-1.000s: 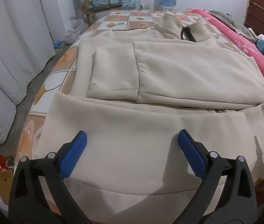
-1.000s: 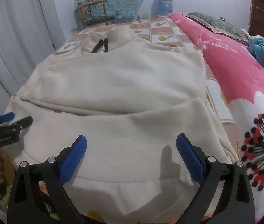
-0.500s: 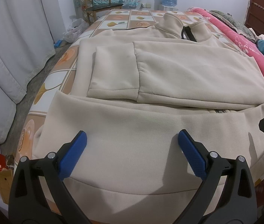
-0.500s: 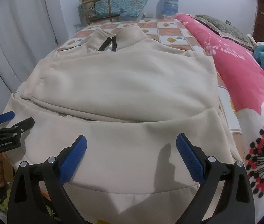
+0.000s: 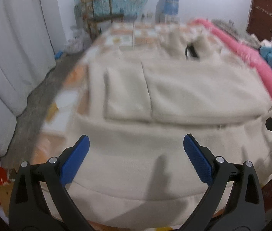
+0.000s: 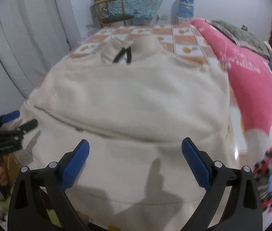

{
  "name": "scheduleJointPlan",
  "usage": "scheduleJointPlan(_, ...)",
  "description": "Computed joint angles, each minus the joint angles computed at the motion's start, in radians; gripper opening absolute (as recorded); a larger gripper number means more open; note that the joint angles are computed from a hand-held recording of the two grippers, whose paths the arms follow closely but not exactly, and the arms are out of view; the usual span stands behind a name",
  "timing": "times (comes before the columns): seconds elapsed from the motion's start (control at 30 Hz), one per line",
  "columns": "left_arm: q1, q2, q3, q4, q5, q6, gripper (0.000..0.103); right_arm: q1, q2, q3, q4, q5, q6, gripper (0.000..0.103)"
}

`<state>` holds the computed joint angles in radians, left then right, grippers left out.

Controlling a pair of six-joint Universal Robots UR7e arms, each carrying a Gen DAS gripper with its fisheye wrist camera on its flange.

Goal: Fold large clothes
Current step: 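Close both tools on the jacket collar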

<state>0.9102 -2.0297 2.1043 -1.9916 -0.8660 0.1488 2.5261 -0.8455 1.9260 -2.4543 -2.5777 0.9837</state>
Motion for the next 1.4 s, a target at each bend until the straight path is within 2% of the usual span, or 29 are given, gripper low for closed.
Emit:
scheduleJointPlan(0.1,0.005,0.038,-0.066,-0.085,-0.036,0.070,0.095,-0.009,-0.022,-0.025,-0.043,-0.002,-0.115,0.094)
scheduleJointPlan(0.2,0.030,0.113,-0.159,-0.130,-0.116,0.118,0.095,-0.031,-0.032,-0.068,-0.082,0.004,-0.243,0.094)
scheduleJointPlan(0.27,0.060,0.190,-0.249,-0.114,-0.219,0.121,0.095,-0.056,-0.040,-0.096,-0.145,0.033,-0.350,0.094)
scheduleJointPlan(0.37,0.099,0.312,-0.364,-0.097,-0.337,0.111,0.095,-0.105,-0.053,-0.128,-0.218,0.088,-0.445,0.094)
scheduleJointPlan(0.43,0.113,0.394,-0.420,-0.116,-0.371,0.108,0.095,-0.152,-0.059,-0.161,-0.245,0.108,-0.494,0.094)
scheduleJointPlan(0.5,0.119,0.480,-0.468,-0.129,-0.387,0.102,0.094,-0.198,-0.060,-0.190,-0.254,0.132,-0.523,0.094)
scheduleJointPlan(0.57,0.130,0.567,-0.520,-0.124,-0.401,0.077,0.088,-0.268,-0.066,-0.220,-0.252,0.205,-0.528,0.094)
scheduleJointPlan(0.6,0.140,0.618,-0.554,-0.111,-0.421,0.062,0.086,-0.295,-0.069,-0.226,-0.254,0.236,-0.519,0.094)
scheduleJointPlan(0.73,0.156,0.761,-0.629,-0.111,-0.424,0.037,0.077,-0.413,-0.071,-0.253,-0.260,0.374,-0.474,0.092)
scheduleJointPlan(0.83,0.165,0.847,-0.665,-0.096,-0.396,0.009,0.067,-0.481,-0.052,-0.279,-0.247,0.445,-0.445,0.085)
scheduleJointPlan(0.97,0.190,0.926,-0.709,-0.034,-0.402,-0.035,0.057,-0.542,-0.026,-0.307,-0.217,0.513,-0.435,0.075)
scheduleJointPlan(1.07,0.203,0.941,-0.715,-0.019,-0.428,-0.036,0.044,-0.567,-0.015,-0.314,-0.196,0.542,-0.442,0.055)
scheduleJointPlan(1.13,0.207,0.936,-0.709,-0.018,-0.461,-0.021,0.022,-0.576,-0.017,-0.302,-0.221,0.577,-0.457,0.034)
scheduleJointPlan(1.2,0.196,0.926,-0.700,-0.020,-0.463,0.003,0.012,-0.569,-0.022,-0.291,-0.244,0.590,-0.483,0.019)
scheduleJointPlan(1.4,0.153,0.828,-0.624,-0.055,-0.482,0.098,0.009,-0.478,-0.046,-0.272,-0.251,0.503,-0.570,0.014)
